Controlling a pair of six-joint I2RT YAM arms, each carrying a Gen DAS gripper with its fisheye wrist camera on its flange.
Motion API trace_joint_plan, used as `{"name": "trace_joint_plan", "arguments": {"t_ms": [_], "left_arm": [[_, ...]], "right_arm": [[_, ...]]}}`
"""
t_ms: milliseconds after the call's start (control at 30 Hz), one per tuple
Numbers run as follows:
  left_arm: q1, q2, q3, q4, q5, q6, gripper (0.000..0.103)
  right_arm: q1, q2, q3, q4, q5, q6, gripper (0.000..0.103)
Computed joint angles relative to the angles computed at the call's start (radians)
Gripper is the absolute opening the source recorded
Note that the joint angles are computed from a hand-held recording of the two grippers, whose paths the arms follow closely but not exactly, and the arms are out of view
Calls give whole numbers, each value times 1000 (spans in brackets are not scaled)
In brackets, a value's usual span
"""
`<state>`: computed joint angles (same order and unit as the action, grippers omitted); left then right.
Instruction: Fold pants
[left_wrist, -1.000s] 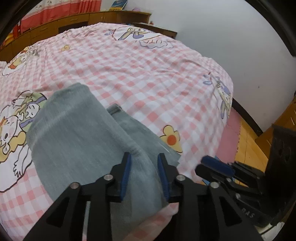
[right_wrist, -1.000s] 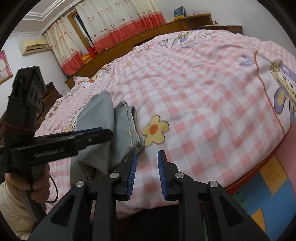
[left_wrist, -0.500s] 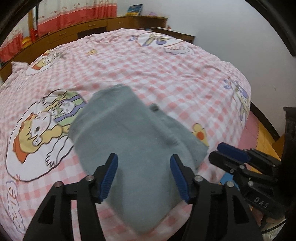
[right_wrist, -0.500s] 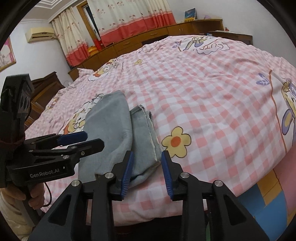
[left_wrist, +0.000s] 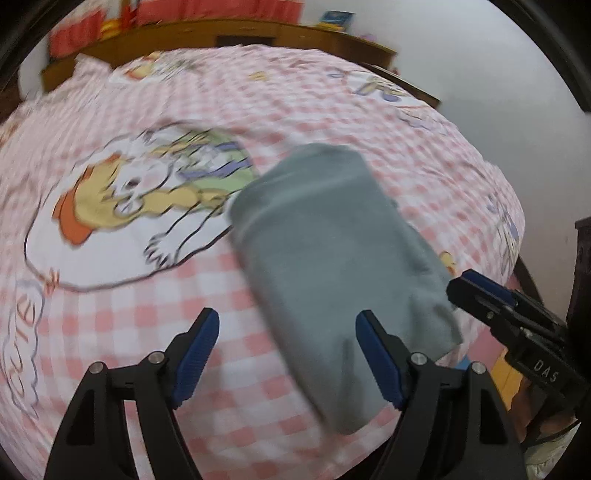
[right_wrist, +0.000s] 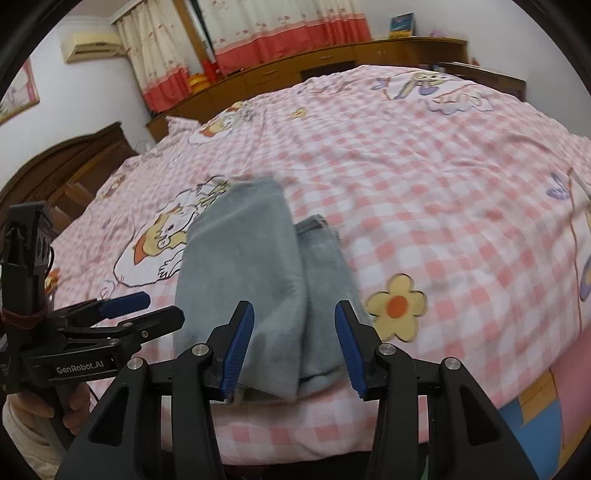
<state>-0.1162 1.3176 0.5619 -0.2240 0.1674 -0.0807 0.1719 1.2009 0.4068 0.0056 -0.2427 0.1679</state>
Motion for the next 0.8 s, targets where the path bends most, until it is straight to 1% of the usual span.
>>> {"name": "trace_joint_plan", "arguments": {"t_ms": [133, 233, 333, 433, 467, 500, 567, 667, 733, 800], "left_arm": [[96, 20, -20, 6, 42, 15, 80], [154, 36, -30, 13, 71, 37, 80], [179, 55, -31, 20, 89, 51, 80], [192, 62, -37, 33, 105, 65, 80], [191, 60, -39, 36, 104, 70, 80], [188, 59, -40, 38, 101, 72, 80], [184, 59, -42, 44, 99, 74, 80], [189, 59, -40, 44, 111, 69, 80], [187, 52, -37, 39, 114, 70, 80], [178, 34, -41, 37, 112, 73, 80]], "right_arm": [[31, 96, 57, 13, 12, -5, 46], [36, 170, 102, 21, -3, -10, 46], [40, 271, 167, 15, -13, -9, 46], [37, 335, 200, 25, -31, 9, 46], [34, 340, 199, 32, -38, 12, 42], [35, 337, 195, 42, -38, 21, 30], [36, 326, 190, 43, -36, 22, 12], [27, 259, 167, 38, -61, 30, 9], [19, 174, 141, 30, -69, 38, 9], [5, 82, 130, -6, -71, 26, 9]]}}
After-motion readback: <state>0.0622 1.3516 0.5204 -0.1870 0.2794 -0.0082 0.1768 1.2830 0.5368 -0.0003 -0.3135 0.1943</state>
